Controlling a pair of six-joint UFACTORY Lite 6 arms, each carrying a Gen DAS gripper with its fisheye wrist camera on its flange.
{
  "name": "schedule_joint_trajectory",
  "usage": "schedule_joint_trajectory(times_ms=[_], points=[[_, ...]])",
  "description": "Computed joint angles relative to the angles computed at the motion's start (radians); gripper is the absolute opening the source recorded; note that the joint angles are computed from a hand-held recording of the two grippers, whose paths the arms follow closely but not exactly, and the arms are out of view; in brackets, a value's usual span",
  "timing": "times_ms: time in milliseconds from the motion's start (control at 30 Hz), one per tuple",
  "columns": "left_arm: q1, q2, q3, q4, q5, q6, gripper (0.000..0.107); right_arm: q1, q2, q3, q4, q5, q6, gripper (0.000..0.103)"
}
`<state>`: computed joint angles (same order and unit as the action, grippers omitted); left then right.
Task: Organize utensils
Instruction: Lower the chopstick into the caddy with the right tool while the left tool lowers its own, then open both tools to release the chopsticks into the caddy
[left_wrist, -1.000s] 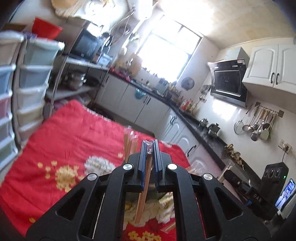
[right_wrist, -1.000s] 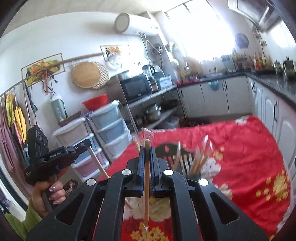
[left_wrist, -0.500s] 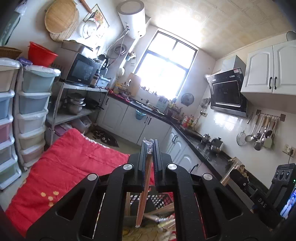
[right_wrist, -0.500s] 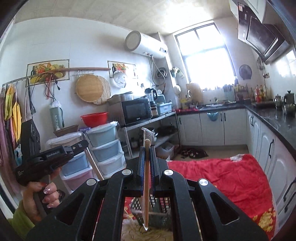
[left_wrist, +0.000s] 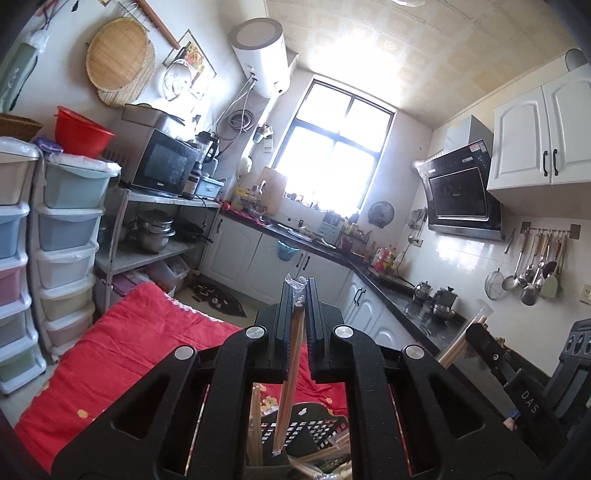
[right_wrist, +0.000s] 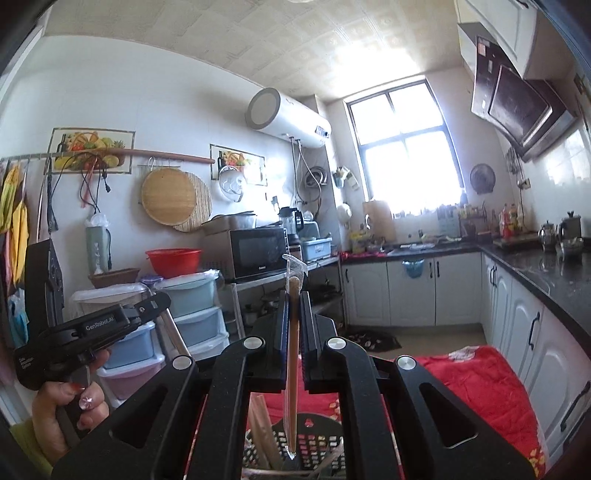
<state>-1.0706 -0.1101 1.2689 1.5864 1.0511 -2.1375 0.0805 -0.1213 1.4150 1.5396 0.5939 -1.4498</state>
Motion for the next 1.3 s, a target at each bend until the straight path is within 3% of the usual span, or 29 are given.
schedule_joint_trajectory(times_ms=[167,400,600,800,867,900,967,1067,1167,1300], points=[[0.033,0.011,-0.035,0.021,-0.029,-0.037,0.004,0.039,0.006,-0.054,0.127,-0.071,-0.172,0.006],[0.086,0.042,-0.082,0.039,-0.097,-0.096,0.004,0.064,0.063,-0.073,0.193,-0.094,-0.232,0.006],[0.101,0.072,-0.102,0.050,-0.135,-0.128,0.004,0.119,0.073,-0.139,0.308,-0.153,-0.400,0.006],[0.110,0.091,-0.125,0.047,-0.168,-0.151,0.004,0.132,0.103,-0.142,0.282,-0.187,-0.371,0.007],[0.114,0.092,-0.135,0.033,-0.179,-0.148,0.011,0.123,0.107,-0.144,0.248,-0.184,-0.333,0.012],[0.115,0.090,-0.139,0.026,-0.185,-0.147,0.015,0.116,0.107,-0.145,0.223,-0.179,-0.305,0.023],[0.117,0.075,-0.162,0.017,-0.192,-0.156,0.031,0.104,0.096,-0.160,0.214,-0.167,-0.283,0.033],[0.112,0.054,-0.189,-0.007,-0.194,-0.152,0.043,0.082,0.072,-0.181,0.164,-0.154,-0.233,0.033],[0.098,0.011,-0.239,-0.017,-0.193,-0.171,0.062,0.057,0.042,-0.201,0.096,-0.138,-0.157,0.042],[0.067,-0.049,-0.303,-0.034,-0.174,-0.199,0.080,0.017,-0.020,-0.252,0.016,-0.111,-0.081,0.051]])
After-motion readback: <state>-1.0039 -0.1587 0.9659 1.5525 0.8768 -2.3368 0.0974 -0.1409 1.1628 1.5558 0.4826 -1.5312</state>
